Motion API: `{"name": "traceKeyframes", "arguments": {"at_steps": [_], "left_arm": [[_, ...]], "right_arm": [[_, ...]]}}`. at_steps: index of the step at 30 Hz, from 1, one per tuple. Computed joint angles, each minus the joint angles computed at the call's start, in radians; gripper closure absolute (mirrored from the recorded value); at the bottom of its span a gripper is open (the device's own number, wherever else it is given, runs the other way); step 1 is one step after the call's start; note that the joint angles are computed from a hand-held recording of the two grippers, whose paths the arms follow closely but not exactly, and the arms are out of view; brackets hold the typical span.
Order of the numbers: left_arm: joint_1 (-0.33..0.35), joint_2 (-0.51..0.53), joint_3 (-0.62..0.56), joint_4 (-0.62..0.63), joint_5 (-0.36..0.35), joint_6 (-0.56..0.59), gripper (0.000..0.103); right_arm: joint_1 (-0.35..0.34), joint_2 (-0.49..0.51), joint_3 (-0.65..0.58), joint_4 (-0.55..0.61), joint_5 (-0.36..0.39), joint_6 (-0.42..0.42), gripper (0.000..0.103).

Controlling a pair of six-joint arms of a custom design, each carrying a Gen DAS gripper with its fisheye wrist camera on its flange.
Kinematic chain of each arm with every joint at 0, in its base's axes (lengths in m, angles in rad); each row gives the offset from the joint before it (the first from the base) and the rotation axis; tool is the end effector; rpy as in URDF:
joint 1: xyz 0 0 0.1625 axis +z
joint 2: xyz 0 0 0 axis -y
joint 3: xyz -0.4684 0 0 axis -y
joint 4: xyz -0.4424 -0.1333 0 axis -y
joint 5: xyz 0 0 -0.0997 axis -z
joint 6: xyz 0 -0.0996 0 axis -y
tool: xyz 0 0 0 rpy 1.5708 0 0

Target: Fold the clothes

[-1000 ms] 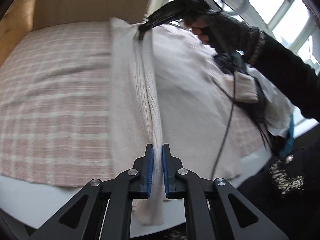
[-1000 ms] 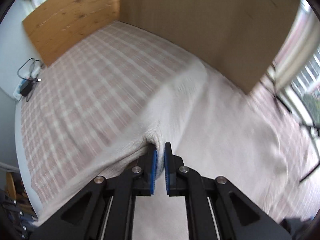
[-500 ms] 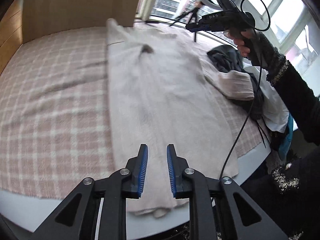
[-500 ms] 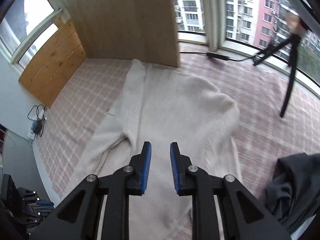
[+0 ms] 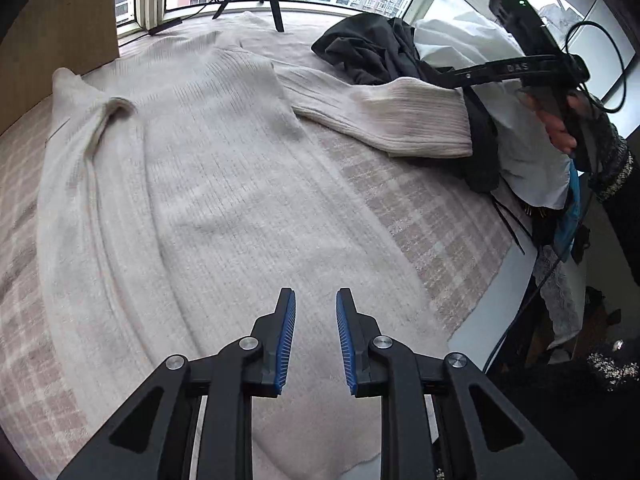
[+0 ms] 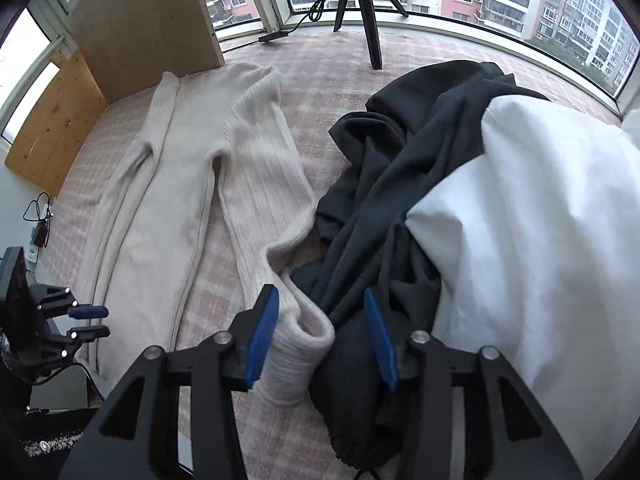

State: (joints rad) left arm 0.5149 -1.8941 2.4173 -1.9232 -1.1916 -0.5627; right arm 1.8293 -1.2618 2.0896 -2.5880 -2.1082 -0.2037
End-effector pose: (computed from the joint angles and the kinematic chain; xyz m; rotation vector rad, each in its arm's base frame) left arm -0.1920 -0.3042 0.2775 0.7150 2.6555 -0.2195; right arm 0.2216 -0.5162 0.2177 0.5288 -2.5441 0.2662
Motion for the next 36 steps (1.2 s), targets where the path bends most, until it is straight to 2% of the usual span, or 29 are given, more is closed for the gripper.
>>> {"name": "traceKeyframes", "arguments": {"at_steps": [3, 5, 8, 9, 10, 12, 14, 15, 17, 19, 22, 26, 30, 33, 35, 36], "left_arm": [[0.011, 0.017, 0.000, -0.019, -0.005, 0.002, 0.083], [0.016, 0.020, 0.001, -0.024, -0.001, 0.006, 0.083], [0.045, 0.019, 0.010, -0.047, -0.010, 0.017, 0.081], [0.054, 0.021, 0.013, -0.050, -0.011, 0.020, 0.081], [0.064, 0.023, 0.017, -0.057, -0.013, 0.023, 0.081], [0.075, 0.017, 0.033, -0.089, -0.020, 0.030, 0.081], [0.078, 0.013, 0.040, -0.107, -0.023, 0.034, 0.080], [0.077, 0.013, 0.040, -0.109, -0.021, 0.034, 0.080], [0.073, 0.016, 0.039, -0.107, -0.017, 0.032, 0.080], [0.063, 0.018, 0.038, -0.098, -0.005, 0.021, 0.080], [0.043, 0.022, 0.036, -0.096, 0.018, -0.012, 0.080], [0.012, 0.032, 0.038, -0.104, 0.079, -0.078, 0.078], [-0.024, -0.005, 0.042, -0.081, 0.142, -0.244, 0.078], [-0.097, -0.087, 0.037, 0.043, 0.201, -0.415, 0.078], [-0.165, -0.153, 0.026, 0.173, 0.236, -0.548, 0.077], [-0.203, -0.183, 0.017, 0.255, 0.250, -0.625, 0.077]], "right_arm": [[0.002, -0.008, 0.009, -0.001, 0.012, -0.002, 0.051], [-0.001, -0.006, 0.002, 0.024, 0.055, 0.015, 0.051], [-0.009, -0.017, 0.015, 0.021, 0.159, 0.033, 0.051], [-0.006, -0.011, 0.018, 0.018, 0.162, 0.031, 0.049], [0.003, 0.005, 0.017, 0.018, 0.127, 0.034, 0.047], [0.033, 0.064, 0.007, 0.022, -0.019, 0.032, 0.048], [0.061, 0.124, -0.010, 0.048, -0.156, 0.012, 0.082], [0.067, 0.131, -0.024, 0.089, -0.178, 0.019, 0.093], [0.085, 0.108, -0.038, 0.088, -0.178, 0.010, 0.094], [0.117, 0.055, -0.046, 0.031, -0.192, -0.054, 0.094], [0.135, -0.024, -0.084, 0.011, -0.183, -0.046, 0.094], [0.113, -0.057, -0.137, 0.110, -0.061, -0.032, 0.094], [0.092, -0.010, -0.173, 0.161, 0.087, -0.042, 0.094], [0.097, 0.059, -0.204, 0.188, 0.237, -0.059, 0.094], [0.122, 0.126, -0.229, 0.215, 0.331, -0.089, 0.093], [0.137, 0.164, -0.246, 0.253, 0.395, -0.103, 0.090]]}}
